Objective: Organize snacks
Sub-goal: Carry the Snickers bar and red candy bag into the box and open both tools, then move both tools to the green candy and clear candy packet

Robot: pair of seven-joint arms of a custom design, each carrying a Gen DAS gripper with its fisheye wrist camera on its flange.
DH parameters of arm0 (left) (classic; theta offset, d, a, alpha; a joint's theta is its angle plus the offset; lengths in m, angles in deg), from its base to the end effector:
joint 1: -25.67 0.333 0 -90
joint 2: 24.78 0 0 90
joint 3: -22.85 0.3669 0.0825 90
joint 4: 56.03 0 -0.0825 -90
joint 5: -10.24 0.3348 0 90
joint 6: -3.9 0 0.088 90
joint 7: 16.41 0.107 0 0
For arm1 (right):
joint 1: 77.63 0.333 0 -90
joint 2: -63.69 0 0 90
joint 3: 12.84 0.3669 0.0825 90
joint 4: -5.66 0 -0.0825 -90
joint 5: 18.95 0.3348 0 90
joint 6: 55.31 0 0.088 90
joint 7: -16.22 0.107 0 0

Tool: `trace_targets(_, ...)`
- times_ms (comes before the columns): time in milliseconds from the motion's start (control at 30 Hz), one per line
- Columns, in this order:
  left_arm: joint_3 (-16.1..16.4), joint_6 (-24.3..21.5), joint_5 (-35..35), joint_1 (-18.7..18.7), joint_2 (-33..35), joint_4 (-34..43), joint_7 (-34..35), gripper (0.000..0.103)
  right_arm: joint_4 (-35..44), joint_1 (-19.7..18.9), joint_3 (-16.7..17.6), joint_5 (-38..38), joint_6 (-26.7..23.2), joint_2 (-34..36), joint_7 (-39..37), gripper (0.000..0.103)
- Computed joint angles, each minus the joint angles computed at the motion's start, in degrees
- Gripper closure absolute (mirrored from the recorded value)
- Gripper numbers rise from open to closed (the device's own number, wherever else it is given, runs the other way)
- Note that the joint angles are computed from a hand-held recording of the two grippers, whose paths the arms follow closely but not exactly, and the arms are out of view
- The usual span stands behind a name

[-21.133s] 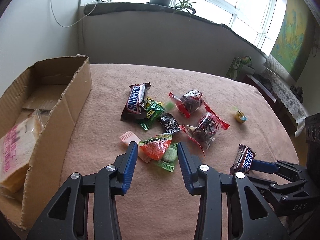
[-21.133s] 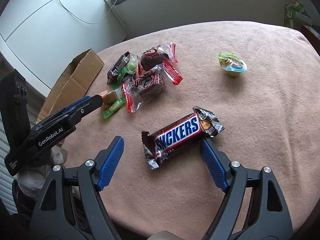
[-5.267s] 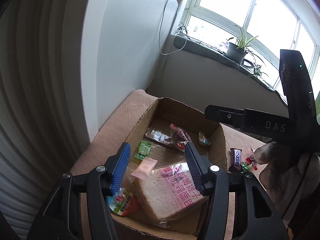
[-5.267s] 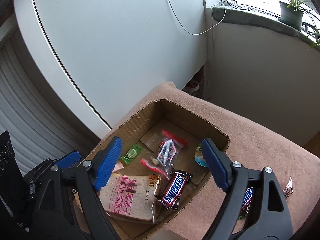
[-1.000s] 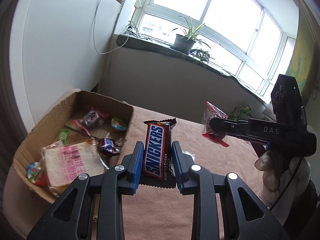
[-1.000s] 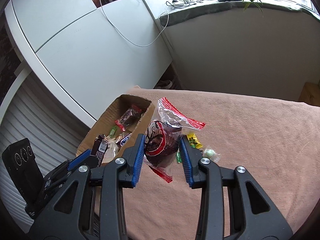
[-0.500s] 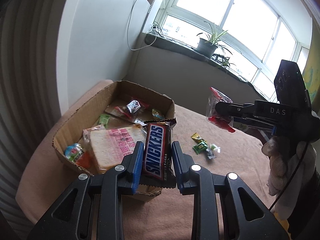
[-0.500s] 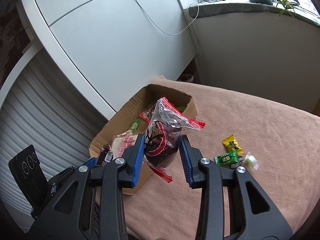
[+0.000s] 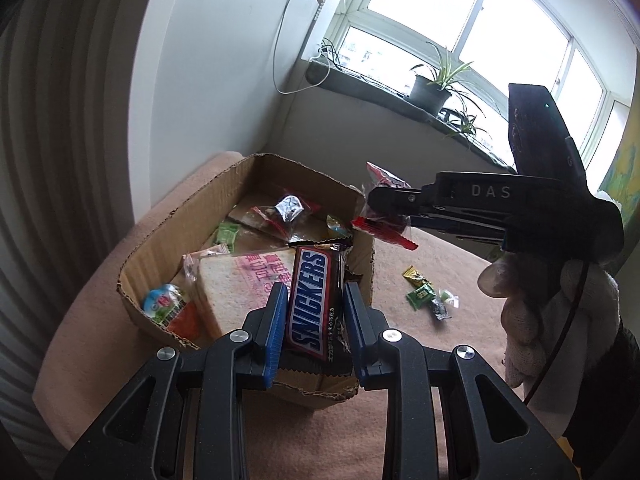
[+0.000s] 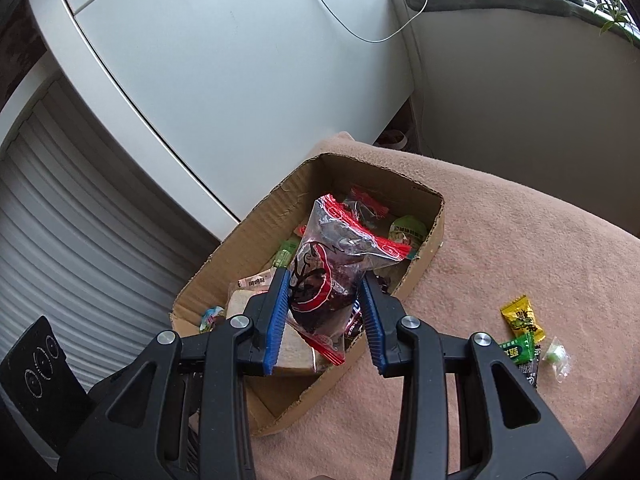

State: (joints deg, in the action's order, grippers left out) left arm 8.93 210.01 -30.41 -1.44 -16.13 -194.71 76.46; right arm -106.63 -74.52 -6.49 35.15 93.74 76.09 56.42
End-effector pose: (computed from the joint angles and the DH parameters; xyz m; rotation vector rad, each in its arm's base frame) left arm 0.4330 -0.2605 0.4485 -1.8399 1.7368 -1.2091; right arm 0.5962 0.0774 0.4831 -1.9160 1.4184 -0.0846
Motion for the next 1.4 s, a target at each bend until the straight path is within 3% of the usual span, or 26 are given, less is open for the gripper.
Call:
trace_targets(267, 1.9, -0.4, -7.6, -3.2, 0.8, 2.5, 7.5, 0.076, 0.4, 0.8, 0.6, -1.8, 2.4, 0.9, 1.5, 0.063)
trace_targets(400, 3.4, -0.7, -14.6, -5.5, 1.0, 4.3, 13.8, 0.074, 0.1, 0.4, 1.2, -0.6, 3.7, 0.6, 0.6, 0.034)
trace_targets(467, 4.5, -0.7, -21.1, -7.5, 1.4, 6.3, 19.8, 0.055, -0.3, 0.4, 1.4, 0.2, 4.5, 0.2, -0.1, 0.029)
trace_targets(633, 2.5, 0.4, -24.3, -6.2, 1.5, 7.2, 23.5, 0.053, -1.4, 0.5, 1.0, 0.9, 5.2, -1.0, -1.3, 0.028)
trace_targets(867, 0.6, 0.9, -24.2, -5.0, 1.5, 7.3, 23.7, 0.053, -3.6, -0.3, -0.9, 3.2, 4.9, -3.9, -4.5, 0.028)
trace_targets(1400, -0.5, 0.7, -27.0, -8.8, 4.3, 13.2, 29.9, 0.053, -8.0, -5.1, -8.1, 5.8, 3.0, -7.8, -10.1, 0.028)
